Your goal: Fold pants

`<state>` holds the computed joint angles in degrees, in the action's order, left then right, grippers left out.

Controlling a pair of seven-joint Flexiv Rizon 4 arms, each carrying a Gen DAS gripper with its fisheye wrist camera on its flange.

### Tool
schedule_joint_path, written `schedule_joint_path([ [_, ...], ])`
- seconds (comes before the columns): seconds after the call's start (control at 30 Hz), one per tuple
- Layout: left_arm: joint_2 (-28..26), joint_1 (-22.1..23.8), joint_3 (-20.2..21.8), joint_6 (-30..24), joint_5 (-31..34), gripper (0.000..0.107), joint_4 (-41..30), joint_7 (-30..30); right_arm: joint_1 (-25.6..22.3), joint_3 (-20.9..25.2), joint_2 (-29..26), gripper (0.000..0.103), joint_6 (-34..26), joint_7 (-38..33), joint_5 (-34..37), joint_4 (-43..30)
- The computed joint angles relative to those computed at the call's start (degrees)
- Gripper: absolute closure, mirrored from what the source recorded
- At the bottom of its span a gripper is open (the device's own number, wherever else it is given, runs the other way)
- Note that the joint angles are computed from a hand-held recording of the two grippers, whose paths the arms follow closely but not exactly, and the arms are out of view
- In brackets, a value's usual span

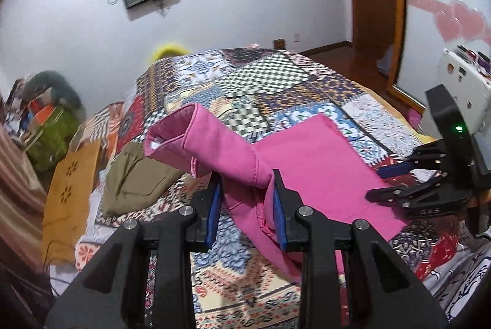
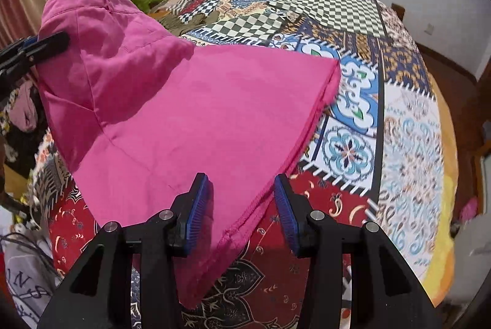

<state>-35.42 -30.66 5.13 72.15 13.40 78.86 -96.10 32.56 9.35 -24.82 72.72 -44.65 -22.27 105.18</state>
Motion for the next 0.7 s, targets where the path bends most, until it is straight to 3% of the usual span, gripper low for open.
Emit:
schedule_joint_path([
  [0.3, -1.7, 2.0, -7.5, -2.1, -5.5, 0.081, -1.6, 11.2, -0.4, -0.1, -0.6, 0.063, 3.4, 0.6, 1.0, 0.7],
  [0.7, -4.7, 4.0, -13.4, -7.9, -16.8, 0.085, -2.9, 21.0, 1.0, -3.2, 1.1, 0.062, 4.5, 5.8, -1.7, 3.2],
])
